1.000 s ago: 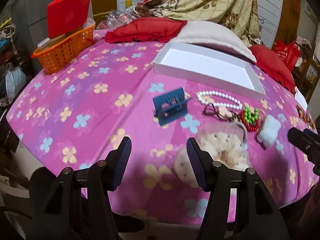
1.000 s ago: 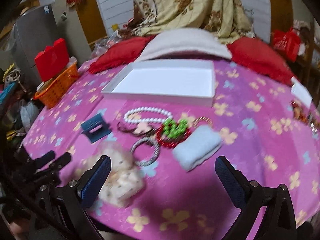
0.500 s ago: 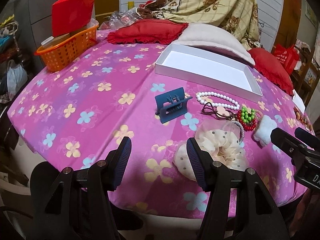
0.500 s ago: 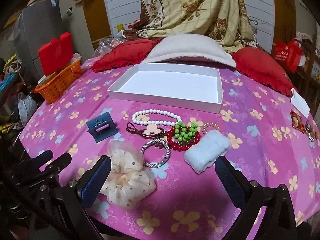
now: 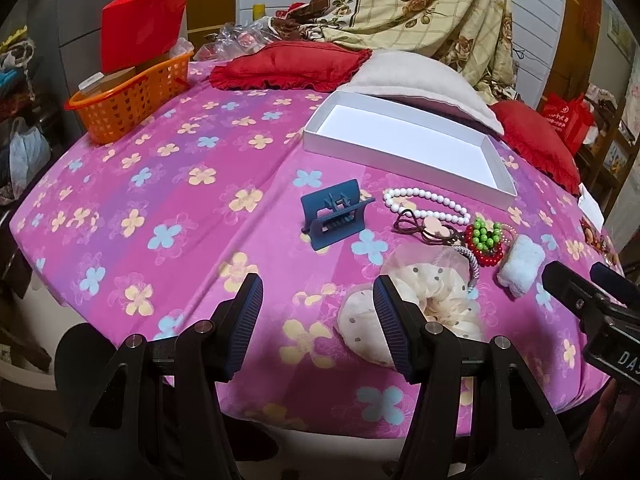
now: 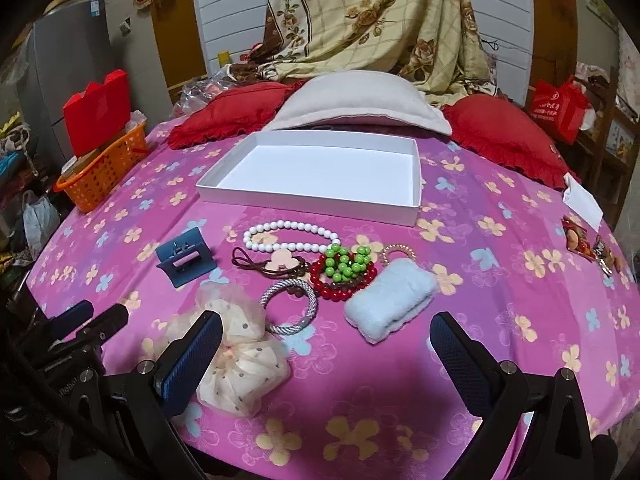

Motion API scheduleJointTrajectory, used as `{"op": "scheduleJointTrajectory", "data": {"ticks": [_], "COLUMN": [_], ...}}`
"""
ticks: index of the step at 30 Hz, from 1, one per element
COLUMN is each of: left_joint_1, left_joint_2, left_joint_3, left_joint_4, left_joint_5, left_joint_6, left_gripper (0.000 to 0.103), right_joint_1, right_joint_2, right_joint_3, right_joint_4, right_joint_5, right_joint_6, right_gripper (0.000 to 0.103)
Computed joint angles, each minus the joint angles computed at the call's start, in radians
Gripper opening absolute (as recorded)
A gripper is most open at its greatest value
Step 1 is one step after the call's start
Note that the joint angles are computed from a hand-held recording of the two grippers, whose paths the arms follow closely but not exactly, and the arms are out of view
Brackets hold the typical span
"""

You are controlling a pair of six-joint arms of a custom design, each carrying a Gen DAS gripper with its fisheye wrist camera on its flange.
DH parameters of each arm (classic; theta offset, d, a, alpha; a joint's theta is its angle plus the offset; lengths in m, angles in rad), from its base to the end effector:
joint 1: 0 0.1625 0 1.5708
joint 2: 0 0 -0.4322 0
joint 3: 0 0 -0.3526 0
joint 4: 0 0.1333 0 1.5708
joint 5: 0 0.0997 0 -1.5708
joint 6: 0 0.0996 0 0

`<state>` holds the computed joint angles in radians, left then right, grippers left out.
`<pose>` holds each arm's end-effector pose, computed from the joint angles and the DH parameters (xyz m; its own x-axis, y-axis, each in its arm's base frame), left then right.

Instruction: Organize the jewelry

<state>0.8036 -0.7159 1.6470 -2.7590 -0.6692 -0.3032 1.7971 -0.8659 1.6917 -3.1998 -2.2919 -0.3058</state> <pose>-0.2981 -0.6137 0.1289 -0.7588 0.0661 -0.6480 0.4660 0.7501 -0.4692 0.2099 -0.6106 0.2523 -0.7527 0.0771 0.6538 -0.4010 0.7340 -0.5482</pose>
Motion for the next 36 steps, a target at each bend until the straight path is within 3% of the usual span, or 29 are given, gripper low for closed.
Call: {"op": "scheduleJointTrajectory", "data": {"ticks": [20,36], "left_joint_1": [-0.011,-0.022], "left_joint_2": [0.012,0.002], "left_joint_3": [-0.007,0.003], "left_joint_4": [-0.015,-0.051], "left_joint_5": [0.025,0.033], "left_joint_6": [0.024,0.043], "left_gripper": [0.057,0.057], "right_joint_1": [0.012,0.012], "right_joint_2": [0.008,-0.006], "right_joint_3": [0.022,0.039], "right_joint_4": [-0.054,-0.048], "right_joint_5": [-0.023,-0.008], "right_joint_6": [-0.048,-0.032], "right_gripper": [0.103,0.103]}}
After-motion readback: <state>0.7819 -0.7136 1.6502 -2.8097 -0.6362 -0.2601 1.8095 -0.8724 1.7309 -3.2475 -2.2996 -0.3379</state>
